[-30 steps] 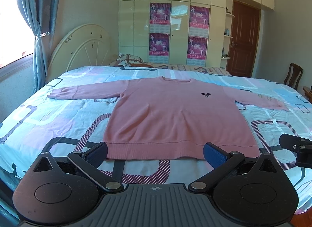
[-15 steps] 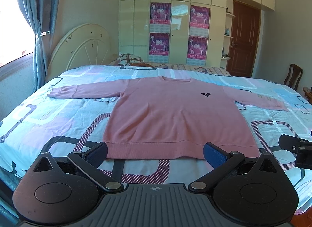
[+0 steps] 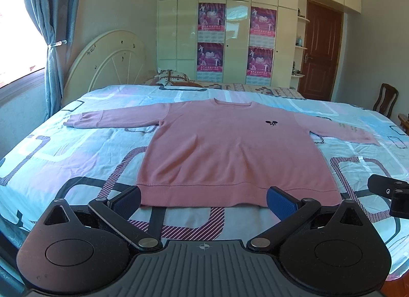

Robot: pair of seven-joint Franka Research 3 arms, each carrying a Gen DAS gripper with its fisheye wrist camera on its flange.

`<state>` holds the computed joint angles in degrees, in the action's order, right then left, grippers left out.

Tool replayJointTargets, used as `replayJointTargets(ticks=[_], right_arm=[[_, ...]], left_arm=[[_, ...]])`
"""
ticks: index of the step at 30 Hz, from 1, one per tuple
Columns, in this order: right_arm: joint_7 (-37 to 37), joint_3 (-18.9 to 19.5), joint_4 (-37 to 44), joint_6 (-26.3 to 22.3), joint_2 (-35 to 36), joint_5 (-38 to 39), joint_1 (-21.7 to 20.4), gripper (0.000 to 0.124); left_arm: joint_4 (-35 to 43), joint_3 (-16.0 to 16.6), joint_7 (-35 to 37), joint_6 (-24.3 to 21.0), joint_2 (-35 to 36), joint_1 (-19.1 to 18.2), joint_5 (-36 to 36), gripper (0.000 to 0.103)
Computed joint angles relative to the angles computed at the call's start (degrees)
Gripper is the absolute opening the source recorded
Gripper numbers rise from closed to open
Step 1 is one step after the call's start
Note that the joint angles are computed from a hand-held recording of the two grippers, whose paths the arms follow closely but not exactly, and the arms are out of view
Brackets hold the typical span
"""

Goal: Fold small clothes

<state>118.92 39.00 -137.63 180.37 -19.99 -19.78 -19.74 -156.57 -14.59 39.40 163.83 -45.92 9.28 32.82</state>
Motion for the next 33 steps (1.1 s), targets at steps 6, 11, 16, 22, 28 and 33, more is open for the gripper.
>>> replayJointTargets(ticks=[6,11,16,22,28,33], right_arm=[[-0.90,-1.36,-0.05,0.30,0.56,0.03,0.91,0.103],[-1.06,-1.58,-0.11,0.19,0.45,0.27,1.18,0.103],[-1.36,-2.00,-0.20,0.27,0.51,0.44,1.57,0.103],[-1.55,-2.11,-0.50,0.26,0.20,0.93,1.68,0.103],[-1.57,-1.85,-0.73,0.19,-0.21,1.27,1.51,0.103],[-1.61,-1.60,-0.66,-0.02,-0.22,1.42,1.34,0.103]], left_arm=[[-0.07,0.16,-0.02,-0.28,-0.10,-0.34,-0.16,0.103],[-0.36,0.21,-0.19,-0.25,-0.30,-0.41,-0.21,0.103],[-0.51,0.51,-0.03,-0.24,-0.36,-0.56,-0.43,0.103],[-0.88,0.65,0.23,-0.41,-0.89,-0.78,-0.60,0.103],[-0.98,0.91,0.42,-0.50,-1.11,-0.65,-0.94,0.103],[-1.06,1.44,0.76,-0.17,-1.03,-0.81,-1.41,0.103]])
